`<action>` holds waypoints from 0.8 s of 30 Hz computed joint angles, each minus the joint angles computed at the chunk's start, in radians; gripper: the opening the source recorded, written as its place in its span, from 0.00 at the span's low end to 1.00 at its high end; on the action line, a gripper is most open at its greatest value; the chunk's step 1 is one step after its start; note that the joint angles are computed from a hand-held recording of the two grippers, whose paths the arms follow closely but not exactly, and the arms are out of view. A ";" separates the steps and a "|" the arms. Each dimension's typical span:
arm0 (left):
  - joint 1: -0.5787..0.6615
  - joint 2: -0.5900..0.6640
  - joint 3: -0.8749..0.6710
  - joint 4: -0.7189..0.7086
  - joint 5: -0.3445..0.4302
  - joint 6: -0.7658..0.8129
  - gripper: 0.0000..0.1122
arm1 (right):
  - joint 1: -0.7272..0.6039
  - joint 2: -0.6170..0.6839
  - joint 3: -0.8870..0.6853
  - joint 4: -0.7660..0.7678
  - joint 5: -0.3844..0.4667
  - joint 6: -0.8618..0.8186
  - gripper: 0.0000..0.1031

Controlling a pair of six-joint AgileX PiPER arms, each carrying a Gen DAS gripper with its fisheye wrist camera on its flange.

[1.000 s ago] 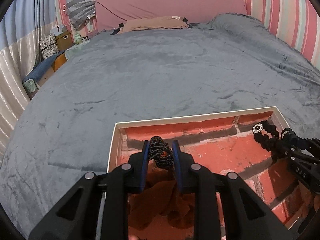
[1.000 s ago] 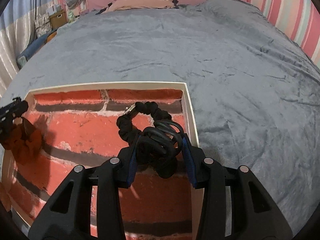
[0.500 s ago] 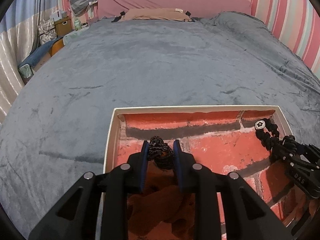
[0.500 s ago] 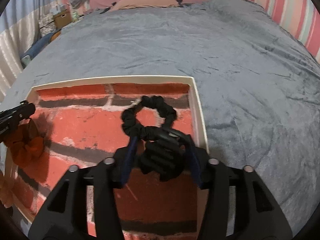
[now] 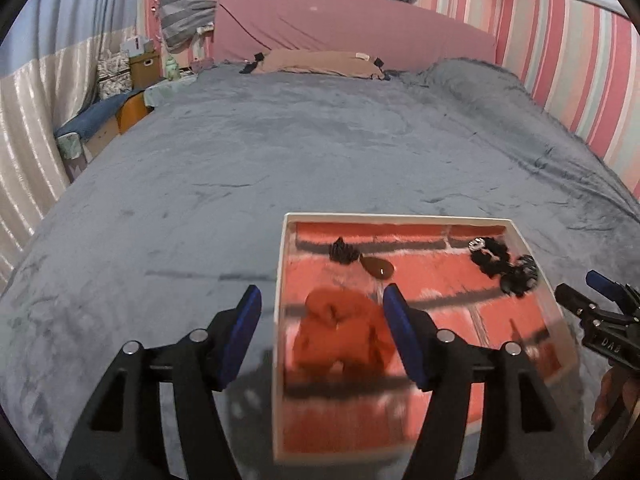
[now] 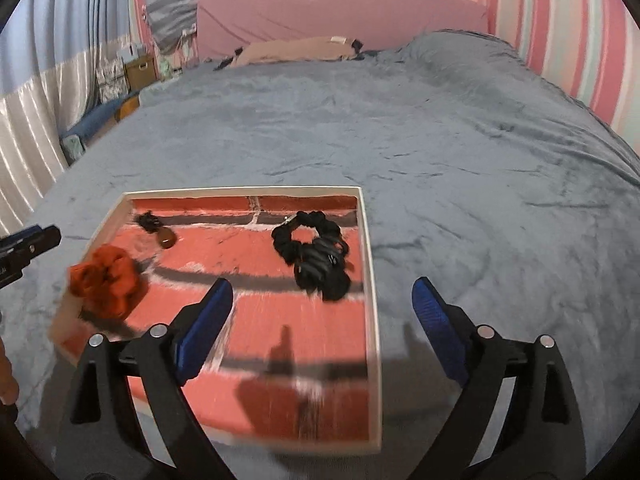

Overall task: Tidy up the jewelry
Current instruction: 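Move both tools back toward the wooden bead bracelet and cream scrunchie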

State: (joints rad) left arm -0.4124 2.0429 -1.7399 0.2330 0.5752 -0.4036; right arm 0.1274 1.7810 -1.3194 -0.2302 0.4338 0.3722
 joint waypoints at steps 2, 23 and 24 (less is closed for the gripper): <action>-0.019 -0.098 0.127 0.053 -0.028 -0.050 0.56 | 0.001 -0.099 0.083 0.012 0.002 -0.003 0.87; -0.405 -0.923 0.817 0.443 0.235 -0.544 0.73 | 0.128 -0.954 0.178 -0.055 0.612 -0.030 0.95; -0.430 -0.950 0.831 0.457 0.256 -0.566 0.74 | 0.175 -0.978 0.161 -0.107 0.655 0.000 0.96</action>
